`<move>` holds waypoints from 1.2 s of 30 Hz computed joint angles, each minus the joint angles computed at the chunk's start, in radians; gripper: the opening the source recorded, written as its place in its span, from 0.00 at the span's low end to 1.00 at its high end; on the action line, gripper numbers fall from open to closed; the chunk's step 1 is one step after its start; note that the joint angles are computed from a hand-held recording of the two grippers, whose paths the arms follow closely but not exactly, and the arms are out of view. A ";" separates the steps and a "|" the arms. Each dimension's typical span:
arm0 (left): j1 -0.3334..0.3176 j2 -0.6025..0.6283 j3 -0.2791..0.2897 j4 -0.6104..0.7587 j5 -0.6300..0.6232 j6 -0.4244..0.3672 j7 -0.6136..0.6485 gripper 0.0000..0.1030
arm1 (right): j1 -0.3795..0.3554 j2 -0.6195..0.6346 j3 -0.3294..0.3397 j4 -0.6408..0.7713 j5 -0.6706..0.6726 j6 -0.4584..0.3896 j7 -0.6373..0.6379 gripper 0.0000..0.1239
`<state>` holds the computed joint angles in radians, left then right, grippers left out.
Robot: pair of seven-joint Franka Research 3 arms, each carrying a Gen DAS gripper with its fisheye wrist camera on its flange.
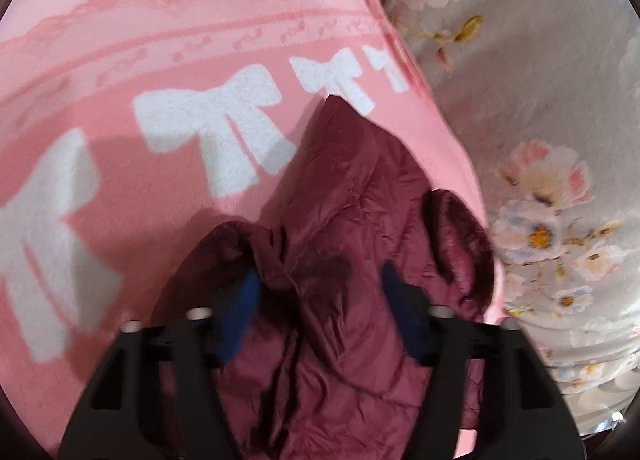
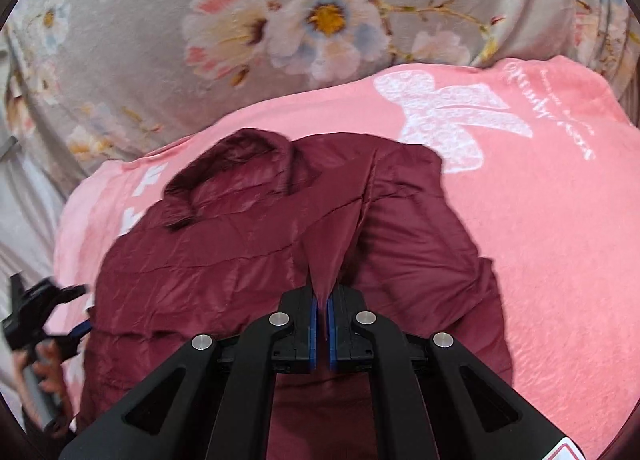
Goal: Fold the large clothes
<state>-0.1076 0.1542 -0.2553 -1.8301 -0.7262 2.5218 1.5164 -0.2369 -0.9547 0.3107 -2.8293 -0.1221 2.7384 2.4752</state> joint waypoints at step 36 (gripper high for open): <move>-0.001 -0.099 0.045 -0.187 -0.225 0.072 0.277 0.03 | 0.003 0.073 0.013 -0.036 -0.134 -0.113 0.095 0.00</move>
<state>-0.1086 0.0553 -0.2108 -2.0169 -0.9514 2.5940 1.7935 -0.2342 -0.8821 0.3234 -2.8658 -0.2561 2.6259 2.5698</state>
